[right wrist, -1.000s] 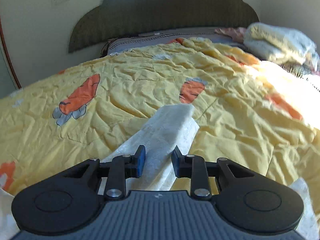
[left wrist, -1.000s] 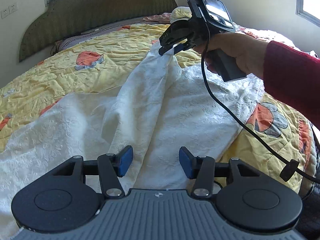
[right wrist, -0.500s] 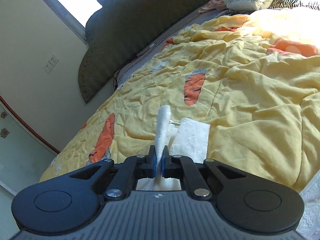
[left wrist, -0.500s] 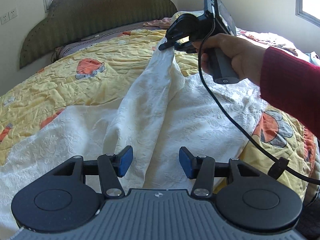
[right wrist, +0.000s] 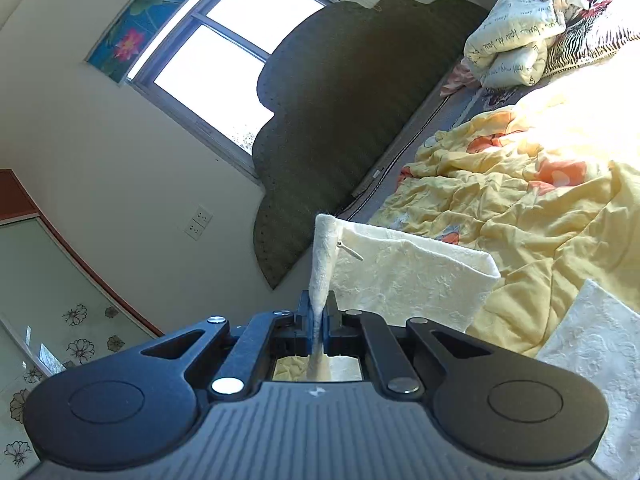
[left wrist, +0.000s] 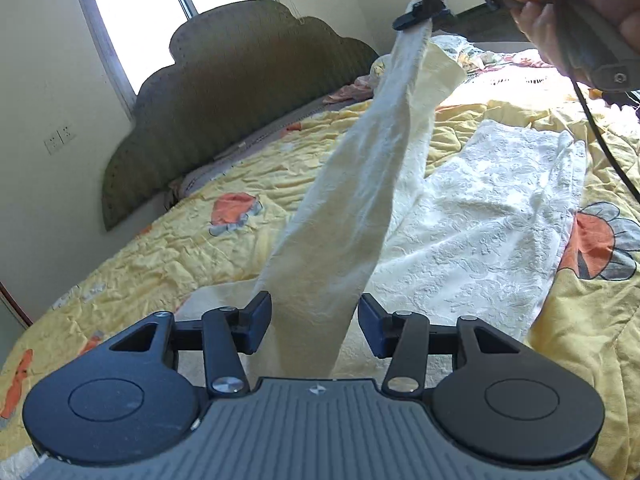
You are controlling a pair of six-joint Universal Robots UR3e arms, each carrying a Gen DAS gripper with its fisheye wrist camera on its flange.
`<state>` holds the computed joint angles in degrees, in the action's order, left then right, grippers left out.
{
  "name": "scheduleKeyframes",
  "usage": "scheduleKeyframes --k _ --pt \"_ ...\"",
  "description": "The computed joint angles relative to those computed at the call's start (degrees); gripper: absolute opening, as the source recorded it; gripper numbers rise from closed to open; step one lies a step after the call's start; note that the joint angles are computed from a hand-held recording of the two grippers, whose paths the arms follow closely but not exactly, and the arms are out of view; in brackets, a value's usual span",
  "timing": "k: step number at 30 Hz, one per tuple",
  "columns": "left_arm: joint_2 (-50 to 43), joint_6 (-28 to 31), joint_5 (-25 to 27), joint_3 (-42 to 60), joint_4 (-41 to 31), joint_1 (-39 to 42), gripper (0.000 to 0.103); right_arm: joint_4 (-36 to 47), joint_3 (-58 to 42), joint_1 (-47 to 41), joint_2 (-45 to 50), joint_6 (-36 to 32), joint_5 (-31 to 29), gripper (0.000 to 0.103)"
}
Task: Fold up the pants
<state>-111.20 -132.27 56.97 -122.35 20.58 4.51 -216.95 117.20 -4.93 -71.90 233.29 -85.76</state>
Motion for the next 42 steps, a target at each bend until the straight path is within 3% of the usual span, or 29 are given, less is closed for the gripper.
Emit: scheduleKeyframes --k 2,4,9,12,14,16,18,21,22,24,27,31,37,39,42 --pt "1.21 -0.19 -1.15 0.5 -3.4 0.48 0.025 0.36 3.31 -0.04 -2.49 -0.69 -0.98 0.004" --pt "3.17 0.09 -2.67 1.92 -10.72 1.08 0.01 -0.28 6.01 -0.96 -3.4 0.19 -0.57 0.005" --pt "6.17 -0.08 -6.68 2.78 -18.12 2.83 0.007 6.8 3.85 -4.03 -3.55 -1.75 3.31 0.005" --pt "5.46 -8.51 -7.08 6.0 -14.87 3.17 0.007 12.16 -3.82 -5.2 -0.87 -3.28 5.22 0.005" --pt "6.17 -15.63 -9.93 6.71 -9.82 5.18 0.007 10.46 -7.55 -2.78 -0.43 -7.95 1.62 0.005" --pt "8.61 -17.74 -13.37 6.78 -10.88 7.2 0.007 1.82 -5.66 -0.7 -1.33 -12.01 -0.57 0.005" --pt "13.31 -9.19 -17.89 5.62 -23.08 8.77 0.007 -1.48 -0.15 0.9 -4.32 -12.64 -4.41 0.005" --pt "18.84 9.23 -18.58 3.56 -46.89 8.44 0.007 4.53 11.89 2.1 -10.3 -8.62 -11.43 0.005" --pt "18.95 11.81 -17.46 2.45 -48.67 7.73 0.007 5.38 16.67 1.53 -11.27 -5.42 -12.1 0.005" --pt "18.32 13.23 -14.81 -0.17 -46.19 6.1 0.007 -1.15 25.22 -0.75 -9.24 0.59 -10.03 0.005" --pt "17.98 13.2 -14.3 -0.01 -46.65 5.73 0.007 -5.52 29.77 0.13 -5.91 3.4 -11.77 0.005" --pt "18.71 14.75 -15.36 1.64 -51.1 6.9 0.007 0.56 29.0 2.67 -9.49 0.25 -15.24 0.005" --pt "19.81 18.73 -12.49 -2.11 -49.84 6.17 0.007 18.6 22.7 6.7 -11.56 -3.02 -20.68 0.007" --pt "20.28 22.19 -13.14 -1.01 -55.04 6.69 0.006 17.69 23.23 7.94 -11.0 -3.19 -22.41 0.007" --pt "19.63 23.41 -12.63 0.57 -58.26 6.45 0.006 24.83 20.7 10.2 -13.62 -2.96 -25.68 0.011"
